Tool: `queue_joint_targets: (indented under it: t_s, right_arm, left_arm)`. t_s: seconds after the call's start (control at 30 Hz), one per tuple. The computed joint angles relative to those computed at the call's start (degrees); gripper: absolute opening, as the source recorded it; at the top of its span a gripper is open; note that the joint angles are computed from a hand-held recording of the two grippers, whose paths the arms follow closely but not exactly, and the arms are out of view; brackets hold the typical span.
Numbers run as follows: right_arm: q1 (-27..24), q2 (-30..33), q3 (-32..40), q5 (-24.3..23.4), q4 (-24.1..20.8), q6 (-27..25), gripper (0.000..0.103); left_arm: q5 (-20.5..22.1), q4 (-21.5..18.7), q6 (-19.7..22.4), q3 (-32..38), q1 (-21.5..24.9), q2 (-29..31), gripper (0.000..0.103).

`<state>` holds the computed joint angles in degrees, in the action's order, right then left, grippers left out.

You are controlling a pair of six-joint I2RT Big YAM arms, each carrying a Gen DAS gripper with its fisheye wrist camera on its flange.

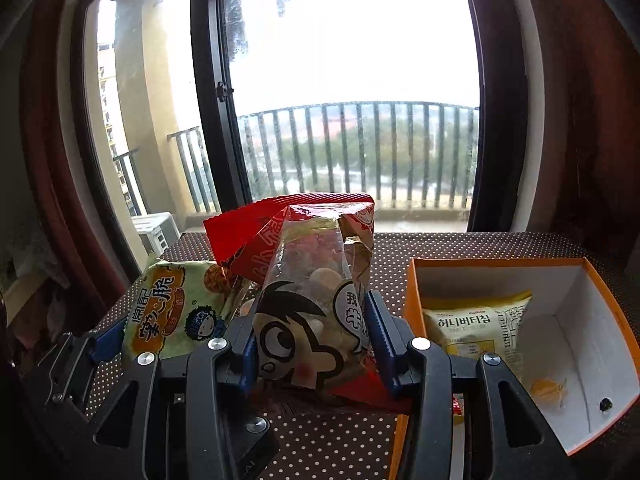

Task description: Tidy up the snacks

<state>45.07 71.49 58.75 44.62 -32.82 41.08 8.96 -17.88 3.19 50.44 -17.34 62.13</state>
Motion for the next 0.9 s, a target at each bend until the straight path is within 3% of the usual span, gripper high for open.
queue_joint_targets:
  t_s: [0.43,0.9]
  right_arm:
    - [-1.9,-6.57,-4.92,2.48,0.81,0.91,0.05]
    - [-3.78,-13.34,-9.43,5.47,-4.51,7.34,0.05]
  left_arm:
    - [0.8,3.18,1.45,0.23,-3.75,1.79,0.08]
    - [3.75,3.01,5.13,2.85,-7.86,5.4,0.08]
